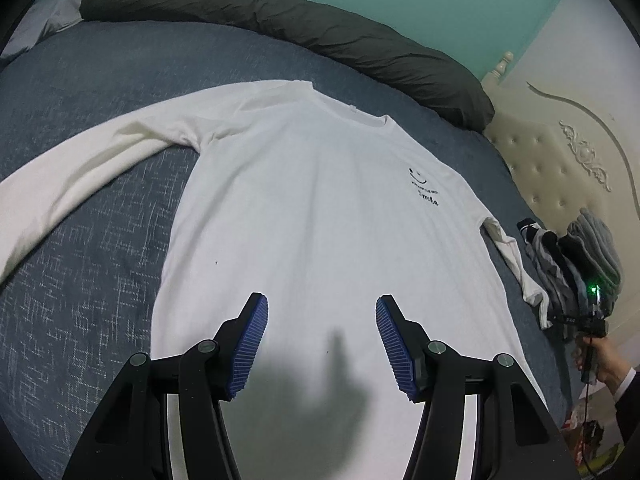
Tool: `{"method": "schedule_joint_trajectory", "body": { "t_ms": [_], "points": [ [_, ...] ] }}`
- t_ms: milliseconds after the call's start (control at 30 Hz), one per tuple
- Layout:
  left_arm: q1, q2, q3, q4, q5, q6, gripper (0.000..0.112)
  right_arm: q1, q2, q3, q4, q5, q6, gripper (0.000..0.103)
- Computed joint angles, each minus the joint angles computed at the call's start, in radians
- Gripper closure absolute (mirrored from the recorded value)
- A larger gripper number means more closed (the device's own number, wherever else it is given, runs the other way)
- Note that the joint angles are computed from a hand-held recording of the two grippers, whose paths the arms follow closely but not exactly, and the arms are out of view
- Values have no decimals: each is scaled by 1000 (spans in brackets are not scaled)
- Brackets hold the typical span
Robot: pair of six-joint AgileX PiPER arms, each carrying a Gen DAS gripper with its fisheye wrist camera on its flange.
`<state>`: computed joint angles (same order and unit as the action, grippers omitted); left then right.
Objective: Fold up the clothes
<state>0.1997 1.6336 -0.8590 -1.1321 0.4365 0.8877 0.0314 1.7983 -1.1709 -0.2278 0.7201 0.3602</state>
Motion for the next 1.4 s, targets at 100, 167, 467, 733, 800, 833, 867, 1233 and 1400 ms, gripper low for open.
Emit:
{"method": "schedule_joint_trajectory", "body": {
  "t_ms": [100, 167, 467, 733, 800, 833, 867, 1233, 1400],
  "points": [
    [-4, -5, 13, -16, -11, 16, 52, -6, 17, 11, -23, -12, 13, 47],
    [-4, -8, 20, -32, -16, 32, 52, -10, 13, 25, -17, -30, 3, 48],
    [6, -3, 38, -87, -16, 87, 52, -5, -32, 80, -50, -89, -3, 94],
    [11, -4, 45, -111, -15, 112, 52, 7, -122, 107, -71, -122, -10, 99],
    [10, -5, 46, -112, -18, 113, 52, 22, -143, 90, -101, -110, 8, 99],
    [10, -5, 46, -113, -19, 114, 52, 35, -155, 80, -118, -97, 17, 99],
    [10, -6, 46, -114, -19, 114, 52, 49, -169, 65, -133, -83, 15, 99],
    [-7, -25, 50, -105, -34, 98, 52, 48, -189, -417, -90, 191, -183, 99],
    [-20, -27, 49, -95, -48, 86, 52, -43, -42, -806, -37, 363, -250, 99]
  ]
}}
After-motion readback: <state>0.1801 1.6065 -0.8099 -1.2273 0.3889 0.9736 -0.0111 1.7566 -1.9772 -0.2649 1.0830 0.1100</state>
